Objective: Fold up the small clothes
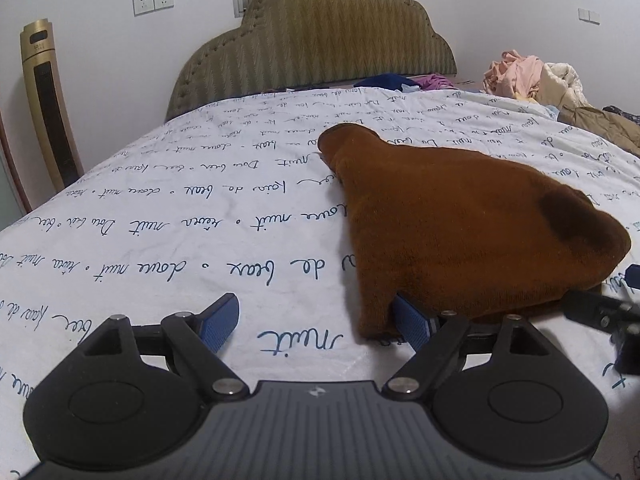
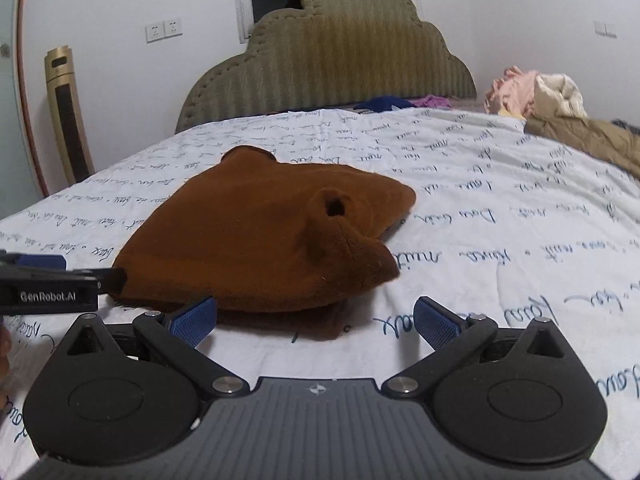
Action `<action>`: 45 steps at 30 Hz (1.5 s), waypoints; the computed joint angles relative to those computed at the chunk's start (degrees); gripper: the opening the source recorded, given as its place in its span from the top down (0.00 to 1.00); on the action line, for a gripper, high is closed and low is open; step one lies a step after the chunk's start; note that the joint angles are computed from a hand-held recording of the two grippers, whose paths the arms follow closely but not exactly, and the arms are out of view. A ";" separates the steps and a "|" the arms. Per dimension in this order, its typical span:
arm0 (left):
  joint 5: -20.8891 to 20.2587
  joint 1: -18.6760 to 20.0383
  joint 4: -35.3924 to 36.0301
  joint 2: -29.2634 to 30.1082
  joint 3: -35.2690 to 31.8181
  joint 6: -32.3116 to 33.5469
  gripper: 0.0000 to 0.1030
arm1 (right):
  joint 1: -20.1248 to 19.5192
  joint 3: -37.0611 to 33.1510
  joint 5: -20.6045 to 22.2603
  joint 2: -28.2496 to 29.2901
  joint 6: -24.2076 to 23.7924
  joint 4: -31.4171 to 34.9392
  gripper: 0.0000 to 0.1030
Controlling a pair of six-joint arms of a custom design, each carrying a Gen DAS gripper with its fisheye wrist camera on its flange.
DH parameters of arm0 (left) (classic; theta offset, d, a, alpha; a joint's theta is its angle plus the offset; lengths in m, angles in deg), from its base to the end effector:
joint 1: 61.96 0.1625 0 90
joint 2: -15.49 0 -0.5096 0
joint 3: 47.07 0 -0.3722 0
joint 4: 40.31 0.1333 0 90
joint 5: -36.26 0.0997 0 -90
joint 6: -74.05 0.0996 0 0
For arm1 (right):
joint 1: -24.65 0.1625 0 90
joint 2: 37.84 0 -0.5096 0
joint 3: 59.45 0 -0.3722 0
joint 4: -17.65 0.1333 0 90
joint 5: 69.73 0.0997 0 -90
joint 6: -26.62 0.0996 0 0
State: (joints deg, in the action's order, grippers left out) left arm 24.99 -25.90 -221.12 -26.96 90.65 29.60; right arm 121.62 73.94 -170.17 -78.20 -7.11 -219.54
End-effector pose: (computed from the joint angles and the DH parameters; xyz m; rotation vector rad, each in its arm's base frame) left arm -0.2195 -0.4456 0.1087 0.2201 1.9098 -1.1443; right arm 0.1759 -0.4887 0.1443 0.7600 -2.3850 1.1909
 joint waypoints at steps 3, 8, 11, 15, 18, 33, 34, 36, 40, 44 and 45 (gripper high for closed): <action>0.93 0.14 -0.97 1.02 0.27 -0.45 0.13 | -1.32 0.51 1.71 -0.76 3.20 0.56 0.00; 1.58 0.15 -4.02 2.36 0.62 1.06 0.11 | -3.77 1.90 6.27 -1.00 5.93 -1.35 0.00; 1.83 0.18 -4.54 2.78 0.63 1.42 0.09 | -4.90 2.32 8.47 -1.42 7.78 -1.03 0.00; 1.29 0.41 -7.14 3.12 0.69 3.38 0.08 | -5.21 1.90 8.48 -2.00 8.93 1.22 0.00; 1.13 0.50 -7.09 3.01 0.73 2.84 0.06 | -4.01 1.43 6.02 -1.38 7.33 1.12 0.00; 1.34 0.52 -2.96 2.21 0.65 -1.02 0.03 | -1.95 0.79 1.66 0.03 3.72 -1.18 0.00; 1.30 0.54 -2.77 2.15 0.63 -1.22 0.03 | -1.65 0.71 0.94 0.23 3.27 -1.52 0.00; 1.26 0.58 -1.80 1.91 0.57 -2.09 0.02 | -0.96 0.44 -0.60 0.68 1.99 -2.00 0.00; 1.00 0.68 -1.62 1.65 0.59 -2.40 0.02 | 0.12 0.11 -2.63 1.66 -0.32 -3.42 0.00; 0.82 0.71 -1.44 1.52 0.57 -2.59 0.01 | 0.10 0.04 -3.05 1.58 -0.08 -3.41 0.00; 0.70 0.71 -1.42 1.49 0.59 -2.67 0.01 | 0.04 0.05 -3.07 1.52 0.13 -3.31 0.00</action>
State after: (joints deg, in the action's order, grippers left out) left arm 25.68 -25.18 -222.54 -25.47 91.24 26.93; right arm 121.67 73.99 -173.24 -76.68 -6.97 -222.86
